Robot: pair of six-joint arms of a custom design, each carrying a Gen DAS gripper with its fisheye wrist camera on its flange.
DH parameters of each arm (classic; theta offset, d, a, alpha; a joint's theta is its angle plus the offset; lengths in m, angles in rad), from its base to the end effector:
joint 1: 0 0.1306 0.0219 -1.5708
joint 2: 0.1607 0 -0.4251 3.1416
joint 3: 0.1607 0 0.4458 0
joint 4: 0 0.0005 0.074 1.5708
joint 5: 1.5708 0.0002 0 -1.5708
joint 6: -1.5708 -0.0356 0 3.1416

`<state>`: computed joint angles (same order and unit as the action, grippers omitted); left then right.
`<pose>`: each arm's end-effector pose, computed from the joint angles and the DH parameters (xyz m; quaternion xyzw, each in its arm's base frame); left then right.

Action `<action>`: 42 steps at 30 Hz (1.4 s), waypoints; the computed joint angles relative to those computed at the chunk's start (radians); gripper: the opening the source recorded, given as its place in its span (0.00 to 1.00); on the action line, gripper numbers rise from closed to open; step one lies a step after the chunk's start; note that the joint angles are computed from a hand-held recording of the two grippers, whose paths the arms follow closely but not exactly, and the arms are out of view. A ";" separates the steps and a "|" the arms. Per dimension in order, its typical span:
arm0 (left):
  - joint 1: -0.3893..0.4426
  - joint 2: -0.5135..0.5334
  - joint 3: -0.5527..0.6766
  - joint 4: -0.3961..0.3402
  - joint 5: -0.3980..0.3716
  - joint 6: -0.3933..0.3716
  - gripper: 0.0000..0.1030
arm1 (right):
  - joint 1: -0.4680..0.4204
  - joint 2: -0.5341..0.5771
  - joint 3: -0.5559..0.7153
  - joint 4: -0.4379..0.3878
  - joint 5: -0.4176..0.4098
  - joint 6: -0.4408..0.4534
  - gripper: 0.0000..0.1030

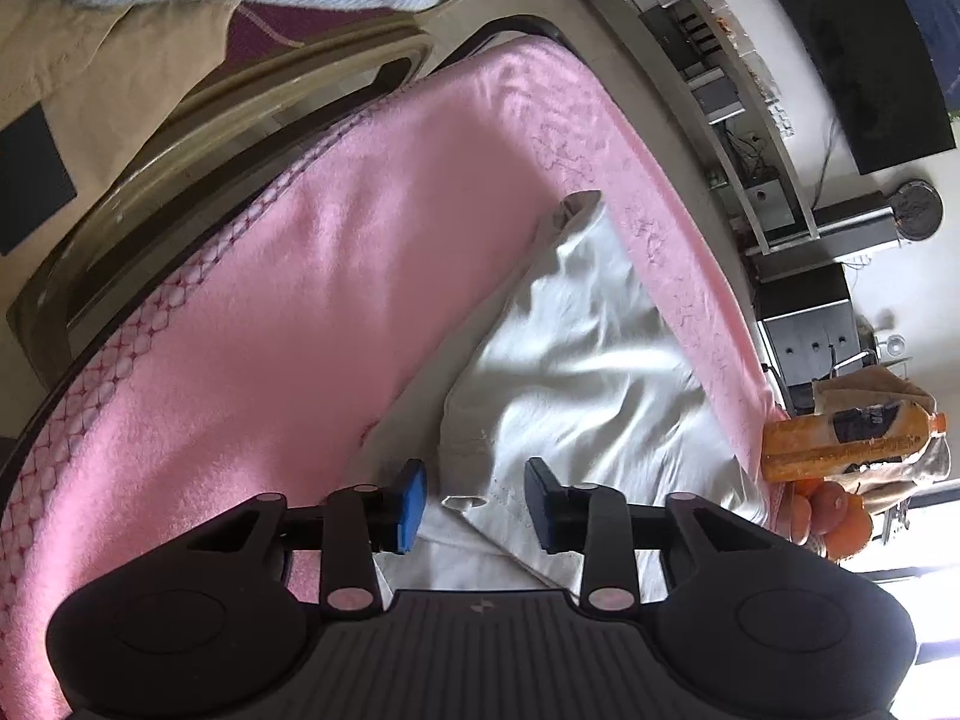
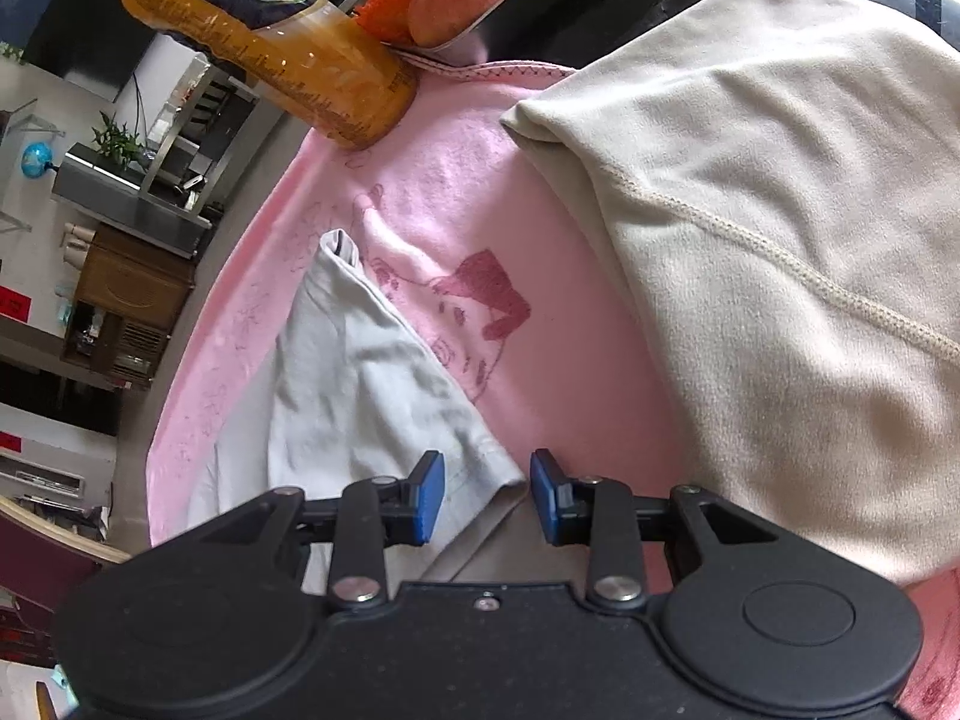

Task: Fold clothes

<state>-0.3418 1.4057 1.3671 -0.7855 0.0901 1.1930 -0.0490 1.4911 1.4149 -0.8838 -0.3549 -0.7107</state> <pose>0.5072 -0.1844 0.4580 -0.3691 0.8540 -0.2832 0.2331 0.5621 -0.0157 0.4323 0.2988 0.8915 0.2554 0.2252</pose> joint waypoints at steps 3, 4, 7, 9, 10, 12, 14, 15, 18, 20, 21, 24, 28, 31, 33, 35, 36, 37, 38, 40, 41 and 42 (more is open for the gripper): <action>0.007 -0.012 -0.018 0.024 -0.012 0.045 0.28 | -0.001 -0.001 -0.002 0.006 -0.001 -0.008 0.31; 0.009 -0.013 -0.024 0.036 -0.007 0.063 0.28 | -0.001 -0.001 -0.003 0.007 -0.003 -0.011 0.31; 0.016 -0.015 -0.042 0.073 0.010 0.117 0.27 | 0.000 -0.002 -0.005 0.010 -0.005 -0.018 0.31; 0.016 -0.009 -0.042 0.074 0.022 0.128 0.20 | 0.002 -0.002 -0.005 0.010 -0.002 -0.014 0.31; 0.015 -0.005 -0.041 0.075 0.029 0.133 0.17 | 0.002 -0.002 -0.006 0.010 0.000 -0.012 0.31; 0.013 0.000 -0.035 0.068 0.029 0.124 0.10 | 0.003 -0.002 -0.007 0.013 0.000 -0.013 0.31; 0.007 0.003 -0.022 0.047 0.001 0.089 0.04 | 0.003 -0.002 -0.008 0.016 0.000 -0.015 0.31; 0.001 0.005 -0.013 0.034 -0.021 0.067 0.04 | 0.002 -0.002 -0.008 0.017 -0.001 -0.016 0.31; -0.012 0.013 0.009 0.004 -0.055 0.012 0.04 | -0.001 0.000 -0.009 0.020 -0.007 -0.020 0.31; -0.019 0.022 0.023 -0.016 -0.070 -0.014 0.04 | -0.005 -0.002 -0.012 0.027 -0.012 -0.036 0.31; -0.020 0.025 0.028 -0.024 -0.073 -0.022 0.04 | -0.008 -0.002 -0.014 0.033 -0.015 -0.048 0.31; -0.021 0.033 0.032 -0.035 -0.077 -0.027 0.04 | -0.016 0.000 -0.019 0.047 -0.025 -0.079 0.31; -0.028 0.041 0.045 -0.057 -0.088 -0.055 0.04 | -0.010 0.007 -0.012 0.043 -0.023 -0.065 0.29; -0.035 0.049 0.057 -0.075 -0.098 -0.083 0.04 | 0.001 0.015 0.004 0.014 0.003 -0.011 0.21; -0.038 0.054 0.062 -0.086 -0.101 -0.094 0.05 | 0.006 0.020 0.011 -0.002 0.014 0.011 0.10; -0.040 0.056 0.065 -0.093 -0.106 -0.099 0.05 | 0.010 0.019 0.013 -0.002 0.027 0.028 0.07; -0.040 0.056 0.065 -0.093 -0.107 -0.101 0.05 | 0.013 0.016 0.012 0.004 0.037 0.037 0.06; -0.041 0.056 0.066 -0.096 -0.112 -0.103 0.05 | 0.016 0.012 0.009 0.012 0.048 0.044 0.06; -0.043 0.057 0.068 -0.099 -0.117 -0.106 0.05 | 0.017 0.001 0.001 0.033 0.061 0.043 0.05; -0.045 0.058 0.073 -0.105 -0.131 -0.115 0.05 | 0.017 -0.018 -0.014 0.075 0.067 0.031 0.05; -0.047 0.058 0.076 -0.108 -0.139 -0.121 0.05 | 0.016 -0.028 -0.022 0.095 0.069 0.024 0.05; -0.049 0.059 0.079 -0.108 -0.145 -0.126 0.04 | 0.015 -0.036 -0.028 0.113 0.063 0.016 0.05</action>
